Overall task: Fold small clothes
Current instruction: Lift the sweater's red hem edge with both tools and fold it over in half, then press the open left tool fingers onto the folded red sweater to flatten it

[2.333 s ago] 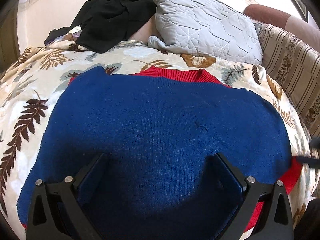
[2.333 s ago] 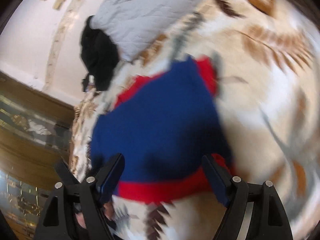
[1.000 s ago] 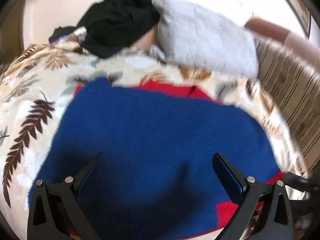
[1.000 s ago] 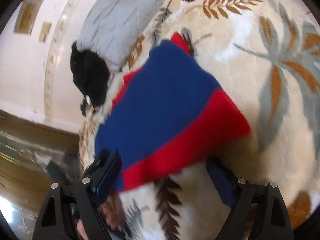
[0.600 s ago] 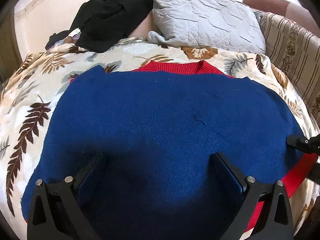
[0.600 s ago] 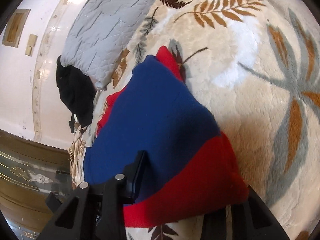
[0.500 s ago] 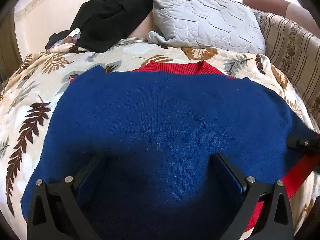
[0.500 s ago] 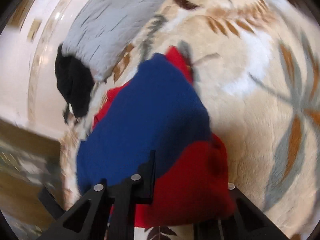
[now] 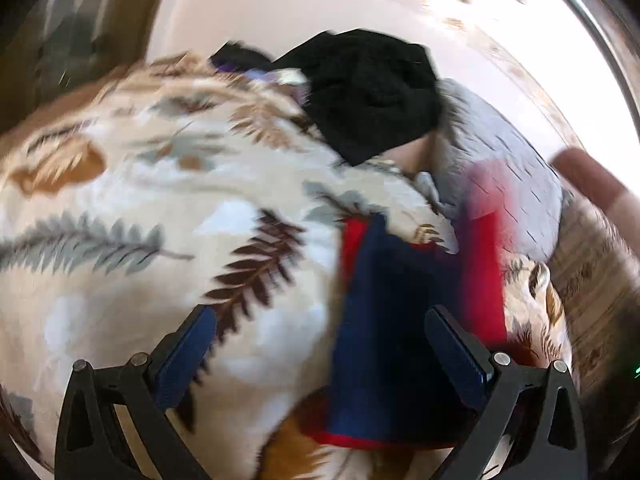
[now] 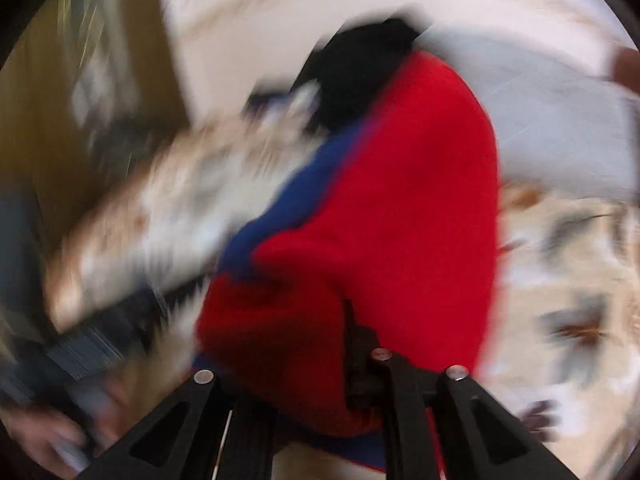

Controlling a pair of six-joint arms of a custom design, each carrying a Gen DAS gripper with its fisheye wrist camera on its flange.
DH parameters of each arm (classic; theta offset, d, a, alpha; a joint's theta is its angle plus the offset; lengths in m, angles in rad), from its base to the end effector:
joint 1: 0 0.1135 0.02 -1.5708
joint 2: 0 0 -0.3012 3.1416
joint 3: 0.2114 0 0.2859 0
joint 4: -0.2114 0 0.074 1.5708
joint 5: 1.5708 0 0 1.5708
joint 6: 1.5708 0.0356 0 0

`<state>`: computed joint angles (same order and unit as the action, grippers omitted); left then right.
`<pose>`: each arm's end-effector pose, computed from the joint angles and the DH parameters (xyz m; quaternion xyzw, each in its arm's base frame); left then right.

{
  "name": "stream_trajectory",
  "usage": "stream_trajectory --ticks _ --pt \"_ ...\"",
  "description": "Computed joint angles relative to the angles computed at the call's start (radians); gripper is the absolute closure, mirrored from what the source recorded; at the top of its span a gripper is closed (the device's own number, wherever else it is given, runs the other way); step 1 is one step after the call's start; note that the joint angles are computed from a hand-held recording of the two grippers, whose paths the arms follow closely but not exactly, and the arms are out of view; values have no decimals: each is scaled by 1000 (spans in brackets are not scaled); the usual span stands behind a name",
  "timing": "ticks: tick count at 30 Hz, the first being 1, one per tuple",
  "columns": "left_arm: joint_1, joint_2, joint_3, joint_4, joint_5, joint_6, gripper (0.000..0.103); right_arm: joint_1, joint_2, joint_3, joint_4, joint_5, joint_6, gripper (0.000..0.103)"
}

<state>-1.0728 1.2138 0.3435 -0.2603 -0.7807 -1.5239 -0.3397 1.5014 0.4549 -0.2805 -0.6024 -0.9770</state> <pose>0.1095 -0.1489 0.1308 -0.2828 0.8610 -0.0945 0.4120 0.2103 -0.0529 0.1017 -0.3312 0.8889 0.1619 0.2720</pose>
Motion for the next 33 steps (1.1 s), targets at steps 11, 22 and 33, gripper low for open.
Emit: stream_trajectory --ticks 11,22,33 --pt "132 -23 -31 317 221 293 0 -281 108 190 -534 -231 -354 17" --pt "94 243 122 198 343 245 50 -587 368 422 -757 -175 -529 17" --pt "69 190 159 3 238 258 90 -607 404 480 -813 -187 -544 17"
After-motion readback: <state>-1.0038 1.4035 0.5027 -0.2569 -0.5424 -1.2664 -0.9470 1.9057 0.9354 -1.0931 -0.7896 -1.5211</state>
